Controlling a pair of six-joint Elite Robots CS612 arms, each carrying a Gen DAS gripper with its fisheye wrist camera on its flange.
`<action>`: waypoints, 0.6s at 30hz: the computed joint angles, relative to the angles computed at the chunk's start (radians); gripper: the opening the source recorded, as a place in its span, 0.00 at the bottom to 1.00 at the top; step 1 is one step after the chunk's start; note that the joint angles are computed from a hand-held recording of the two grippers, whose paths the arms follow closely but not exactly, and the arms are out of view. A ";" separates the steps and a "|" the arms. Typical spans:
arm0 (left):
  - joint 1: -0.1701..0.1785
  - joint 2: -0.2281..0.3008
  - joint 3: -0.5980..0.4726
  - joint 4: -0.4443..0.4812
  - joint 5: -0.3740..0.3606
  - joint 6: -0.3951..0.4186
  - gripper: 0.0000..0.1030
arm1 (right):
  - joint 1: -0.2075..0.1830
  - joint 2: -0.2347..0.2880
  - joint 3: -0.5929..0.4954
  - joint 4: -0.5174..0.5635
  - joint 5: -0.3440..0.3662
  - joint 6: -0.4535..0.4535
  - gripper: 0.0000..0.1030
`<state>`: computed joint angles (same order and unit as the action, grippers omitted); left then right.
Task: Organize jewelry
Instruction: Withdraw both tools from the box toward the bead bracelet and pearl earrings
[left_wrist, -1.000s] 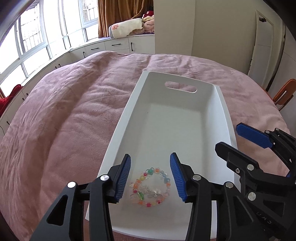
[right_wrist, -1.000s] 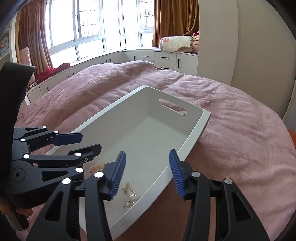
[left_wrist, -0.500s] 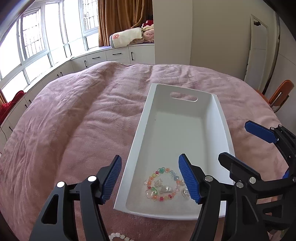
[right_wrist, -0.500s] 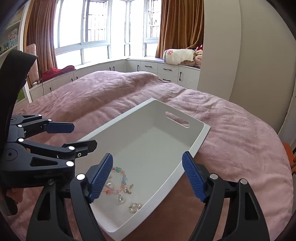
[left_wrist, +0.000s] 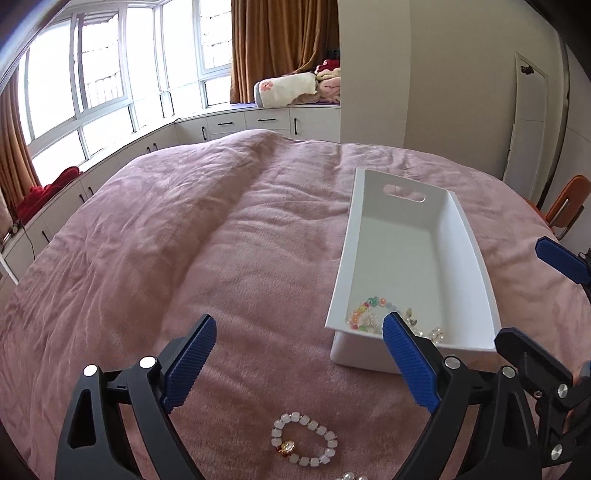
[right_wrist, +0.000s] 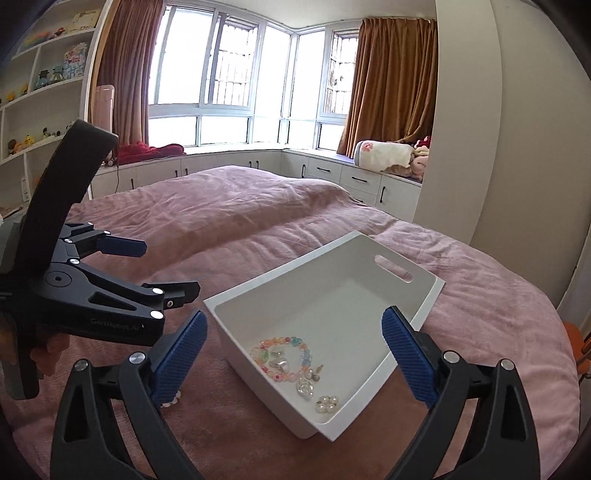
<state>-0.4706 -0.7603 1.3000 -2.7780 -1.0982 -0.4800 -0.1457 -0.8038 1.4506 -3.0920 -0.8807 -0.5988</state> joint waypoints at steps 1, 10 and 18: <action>0.002 -0.007 0.020 -0.012 -0.006 -0.013 0.90 | 0.000 -0.003 0.013 -0.012 0.003 -0.010 0.93; 0.012 -0.027 0.132 -0.003 0.012 -0.152 0.90 | 0.009 -0.018 0.136 -0.063 -0.002 -0.186 0.93; 0.021 -0.037 0.213 -0.065 -0.056 -0.306 0.90 | 0.018 -0.017 0.210 -0.076 0.007 -0.295 0.93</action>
<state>-0.4495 -0.7971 1.5129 -2.8432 -1.1541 -0.7859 -0.1272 -0.8204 1.6602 -3.1677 -0.8738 -0.8938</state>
